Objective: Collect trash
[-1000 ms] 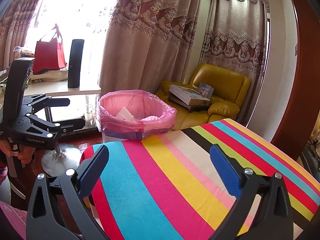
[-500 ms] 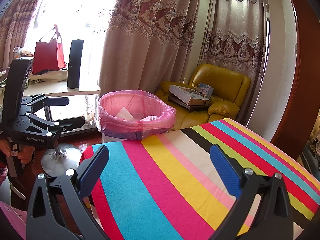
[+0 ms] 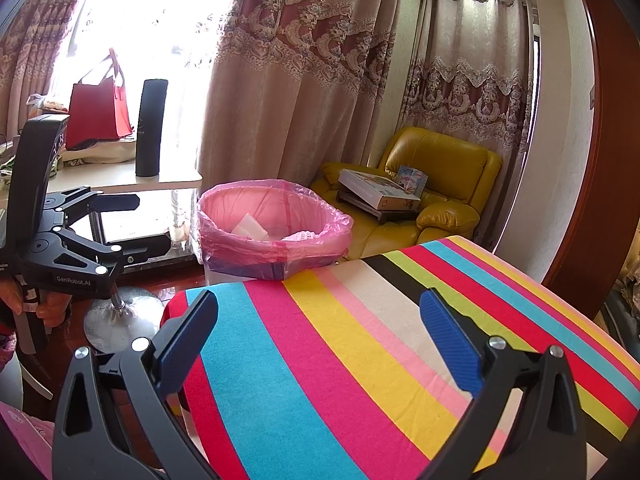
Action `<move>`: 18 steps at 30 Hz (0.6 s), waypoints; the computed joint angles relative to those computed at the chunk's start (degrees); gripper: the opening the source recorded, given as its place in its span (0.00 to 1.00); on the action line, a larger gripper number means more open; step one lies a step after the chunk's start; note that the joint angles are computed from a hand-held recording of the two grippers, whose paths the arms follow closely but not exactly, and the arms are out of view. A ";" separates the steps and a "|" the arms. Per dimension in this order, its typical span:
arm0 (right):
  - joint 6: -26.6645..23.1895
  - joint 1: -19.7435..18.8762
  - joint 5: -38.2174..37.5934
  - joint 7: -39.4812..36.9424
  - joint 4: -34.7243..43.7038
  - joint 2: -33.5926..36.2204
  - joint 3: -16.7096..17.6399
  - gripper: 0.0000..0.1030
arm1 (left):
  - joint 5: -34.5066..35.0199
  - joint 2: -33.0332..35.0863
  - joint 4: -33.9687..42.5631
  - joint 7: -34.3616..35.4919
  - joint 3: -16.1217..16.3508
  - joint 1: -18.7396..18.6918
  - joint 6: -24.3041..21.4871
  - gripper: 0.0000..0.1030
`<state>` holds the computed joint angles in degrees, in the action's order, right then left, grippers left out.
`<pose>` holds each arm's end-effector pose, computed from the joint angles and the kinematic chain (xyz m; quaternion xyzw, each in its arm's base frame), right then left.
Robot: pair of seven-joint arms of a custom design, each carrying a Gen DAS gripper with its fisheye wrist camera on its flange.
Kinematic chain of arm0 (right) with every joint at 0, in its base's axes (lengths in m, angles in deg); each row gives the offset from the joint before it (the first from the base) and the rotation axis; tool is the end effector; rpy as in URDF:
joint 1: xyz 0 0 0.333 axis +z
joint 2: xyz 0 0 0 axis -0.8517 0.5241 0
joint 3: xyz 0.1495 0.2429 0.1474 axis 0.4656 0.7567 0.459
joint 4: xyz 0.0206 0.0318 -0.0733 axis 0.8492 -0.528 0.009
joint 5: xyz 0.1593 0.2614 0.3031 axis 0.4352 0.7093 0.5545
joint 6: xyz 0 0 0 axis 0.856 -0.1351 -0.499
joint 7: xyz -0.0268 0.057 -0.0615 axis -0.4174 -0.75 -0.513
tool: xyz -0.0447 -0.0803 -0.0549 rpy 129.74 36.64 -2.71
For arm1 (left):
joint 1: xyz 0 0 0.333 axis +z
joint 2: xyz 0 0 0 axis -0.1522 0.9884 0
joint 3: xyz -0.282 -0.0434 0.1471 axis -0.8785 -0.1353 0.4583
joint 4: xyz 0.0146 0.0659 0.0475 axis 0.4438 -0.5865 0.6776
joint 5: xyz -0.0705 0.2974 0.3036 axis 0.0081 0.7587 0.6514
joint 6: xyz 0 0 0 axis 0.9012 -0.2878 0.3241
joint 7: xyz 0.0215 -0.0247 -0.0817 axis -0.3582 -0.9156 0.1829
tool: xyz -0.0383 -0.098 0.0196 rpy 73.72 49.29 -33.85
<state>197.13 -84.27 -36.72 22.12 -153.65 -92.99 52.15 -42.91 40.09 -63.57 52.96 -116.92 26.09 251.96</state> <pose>0.4283 0.2427 0.4959 -0.6873 0.4599 -0.3954 0.3998 0.4353 -0.3016 0.4580 -0.4723 0.6924 -0.4390 0.3237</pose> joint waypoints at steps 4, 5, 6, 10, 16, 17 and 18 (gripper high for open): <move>-0.03 -0.02 0.07 -0.05 0.03 -0.01 0.04 0.95 | 0.04 -0.01 -0.04 -0.23 -0.01 0.00 0.09 0.87; -0.03 -0.02 0.07 -0.06 0.03 -0.01 0.04 0.95 | -0.13 -0.06 -0.05 -0.37 -0.18 0.15 0.24 0.87; -0.03 -0.02 0.08 -0.06 0.03 -0.01 0.04 0.95 | -0.51 -0.34 -0.15 -0.65 -0.57 0.48 0.54 0.87; -0.06 0.02 0.06 -0.07 0.02 0.00 0.00 0.95 | -0.73 -0.81 -0.25 -1.05 -1.07 0.92 0.60 0.87; -0.06 -0.05 0.05 -0.06 0.04 -0.03 0.06 0.95 | 0.12 -0.77 -0.10 -1.51 -0.83 0.82 -0.17 0.87; -0.06 -0.02 0.03 -0.06 0.06 0.02 0.02 0.95 | 0.25 -0.98 -0.11 -1.64 -0.92 0.94 -0.24 0.87; -0.05 -0.02 0.03 -0.08 0.05 0.02 0.00 0.95 | 0.44 -1.08 -0.07 -1.79 -1.01 1.06 -0.31 0.87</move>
<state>197.08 -84.29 -36.70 22.04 -153.60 -92.98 52.15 -42.47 39.01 -63.64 51.18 -117.94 27.15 251.66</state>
